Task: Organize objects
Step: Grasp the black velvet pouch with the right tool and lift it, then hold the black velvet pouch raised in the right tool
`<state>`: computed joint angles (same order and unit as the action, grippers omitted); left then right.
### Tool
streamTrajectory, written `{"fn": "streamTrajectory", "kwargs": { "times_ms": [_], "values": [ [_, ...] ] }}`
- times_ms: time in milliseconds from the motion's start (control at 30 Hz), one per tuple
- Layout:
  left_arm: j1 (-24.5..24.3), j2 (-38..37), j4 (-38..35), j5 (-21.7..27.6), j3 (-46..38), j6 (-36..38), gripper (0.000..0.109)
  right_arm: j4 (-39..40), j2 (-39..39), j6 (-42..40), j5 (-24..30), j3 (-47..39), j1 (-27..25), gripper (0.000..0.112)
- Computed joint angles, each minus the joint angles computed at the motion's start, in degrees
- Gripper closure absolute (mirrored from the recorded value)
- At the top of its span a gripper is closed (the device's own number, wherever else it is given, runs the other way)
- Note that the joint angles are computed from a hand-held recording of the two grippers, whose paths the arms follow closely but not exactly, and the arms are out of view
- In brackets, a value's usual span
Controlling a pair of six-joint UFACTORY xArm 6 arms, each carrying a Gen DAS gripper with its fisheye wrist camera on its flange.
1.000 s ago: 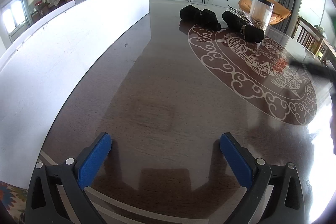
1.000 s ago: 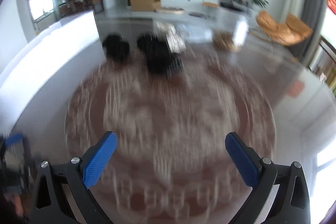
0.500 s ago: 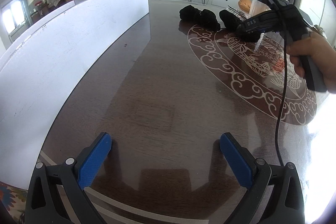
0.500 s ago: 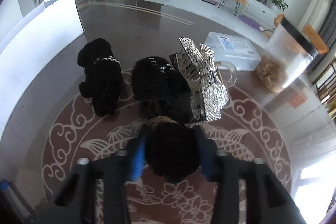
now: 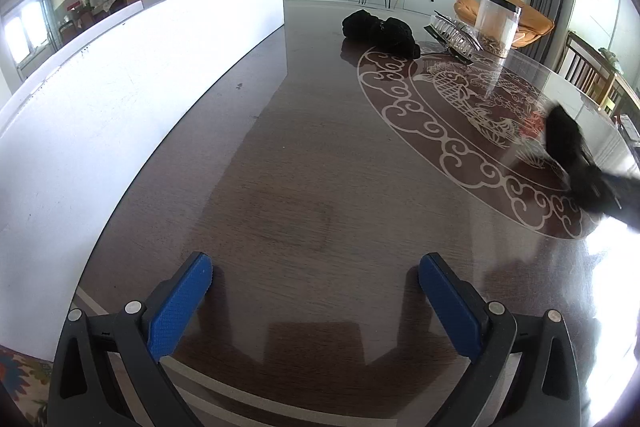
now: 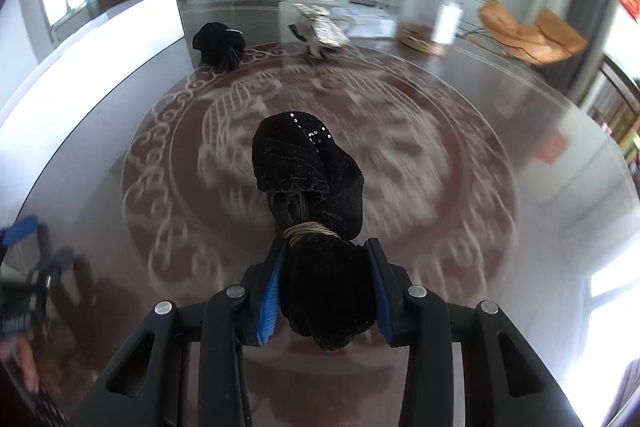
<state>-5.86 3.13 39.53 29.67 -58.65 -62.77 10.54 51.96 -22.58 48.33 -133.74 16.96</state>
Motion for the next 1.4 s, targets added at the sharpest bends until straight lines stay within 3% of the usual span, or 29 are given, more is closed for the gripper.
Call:
{"fn": "streamTrajectory", "kwargs": {
  "times_ms": [33, 100, 133, 200, 333, 600, 1400],
  "values": [
    [0.0, 0.0, 0.0, 0.0, 0.0, 0.0, 0.006, 0.2, -3.1, 0.9, -3.2, 5.6, -0.3, 0.065],
    [0.0, 0.0, 0.0, 0.0, 0.0, 0.0, 0.006, 0.7, -5.8, 1.7, -5.7, 10.3, -0.7, 0.030],
    [0.0, -0.1, 0.0, 0.0, 0.1, 0.0, 0.006, 0.0, -6.3, 3.0, -6.7, 11.6, -0.8, 0.025],
    [0.0, -0.1, 0.0, -0.1, 0.1, 0.0, 0.006, 0.0, -7.4, 3.2, -8.9, 14.1, -1.1, 0.024],
    [0.0, -0.1, 0.0, 0.0, 0.0, 0.1, 0.006, -1.4, -4.3, 4.5, -6.7, 10.1, -1.2, 0.023],
    [0.0, -0.1, 0.0, 0.0, 0.1, 0.1, 0.006, -1.4, -3.9, 5.9, -8.1, 10.6, -1.3, 0.009],
    [0.0, -0.2, 0.1, 0.0, 0.2, -0.1, 0.006, -0.8, -3.9, 5.1, -8.1, 10.7, -1.3, 0.009]
  ]
}}
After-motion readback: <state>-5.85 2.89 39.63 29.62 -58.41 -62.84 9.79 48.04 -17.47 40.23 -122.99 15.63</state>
